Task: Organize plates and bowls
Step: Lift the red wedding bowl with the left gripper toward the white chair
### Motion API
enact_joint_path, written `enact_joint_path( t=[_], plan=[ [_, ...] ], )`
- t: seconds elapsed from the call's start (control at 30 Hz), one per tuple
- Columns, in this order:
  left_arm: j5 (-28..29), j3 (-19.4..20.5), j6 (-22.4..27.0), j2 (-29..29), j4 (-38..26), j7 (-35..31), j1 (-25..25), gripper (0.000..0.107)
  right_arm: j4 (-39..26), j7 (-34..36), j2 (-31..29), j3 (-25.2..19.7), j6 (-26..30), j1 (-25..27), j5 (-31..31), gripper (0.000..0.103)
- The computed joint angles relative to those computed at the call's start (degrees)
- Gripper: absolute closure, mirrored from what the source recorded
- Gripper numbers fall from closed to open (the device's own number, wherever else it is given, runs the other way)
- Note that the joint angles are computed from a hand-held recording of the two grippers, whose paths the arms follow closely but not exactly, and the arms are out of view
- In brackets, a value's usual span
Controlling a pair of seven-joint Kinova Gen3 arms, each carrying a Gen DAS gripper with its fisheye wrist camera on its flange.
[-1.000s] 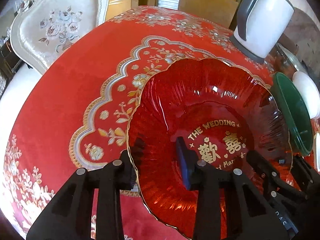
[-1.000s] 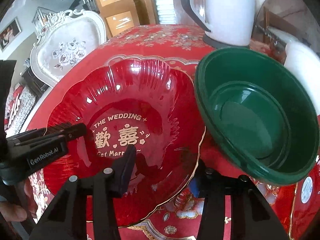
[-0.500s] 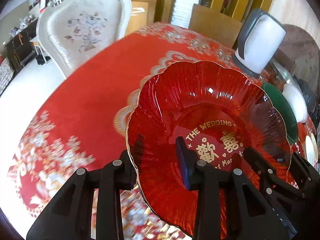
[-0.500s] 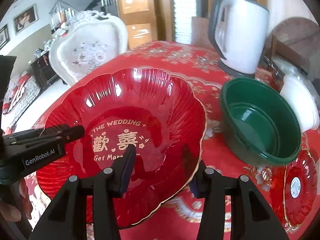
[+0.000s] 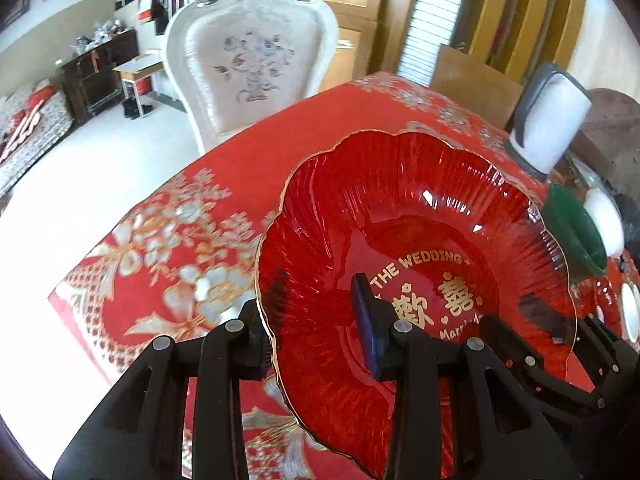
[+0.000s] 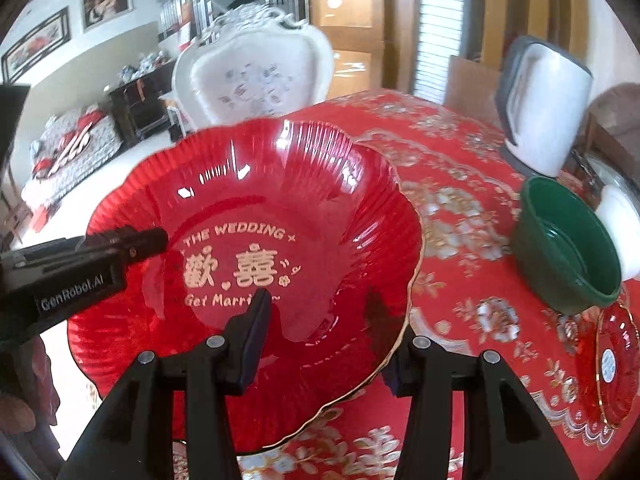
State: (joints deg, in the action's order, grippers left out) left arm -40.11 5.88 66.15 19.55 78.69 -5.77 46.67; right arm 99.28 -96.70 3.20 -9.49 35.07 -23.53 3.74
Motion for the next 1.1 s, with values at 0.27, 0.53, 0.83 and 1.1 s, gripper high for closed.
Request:
enact_joint_path(
  t=[0.27, 0.53, 0.83, 1.1],
  plan=[
    [0.3, 0.3, -3.8, -1.6, 6.6, 6.1, -0.5, 0.074, 0.4, -2.4, 1.5, -0.4, 0.4, -2.2, 3.2, 0.053],
    [-1.8, 0.7, -2.8, -1.0, 7.5, 8.9, 0.0, 0.074, 2.2, -2.3, 1.3, -0.8, -0.6, -2.8, 2.1, 0.053],
    [-1.5, 0.4, -4.0, -0.4, 8.2, 9.8, -0.3, 0.074, 2.9, -2.1, 1.7, -0.8, -0.6, -2.9, 1.8, 0.053],
    [-2.2, 0.3, -6.0, -0.7, 9.3, 11.2, -0.4, 0.061, 2.6, 2.2, 1.8, -1.0, 0.0, -1.6, -2.6, 0.050]
  ],
)
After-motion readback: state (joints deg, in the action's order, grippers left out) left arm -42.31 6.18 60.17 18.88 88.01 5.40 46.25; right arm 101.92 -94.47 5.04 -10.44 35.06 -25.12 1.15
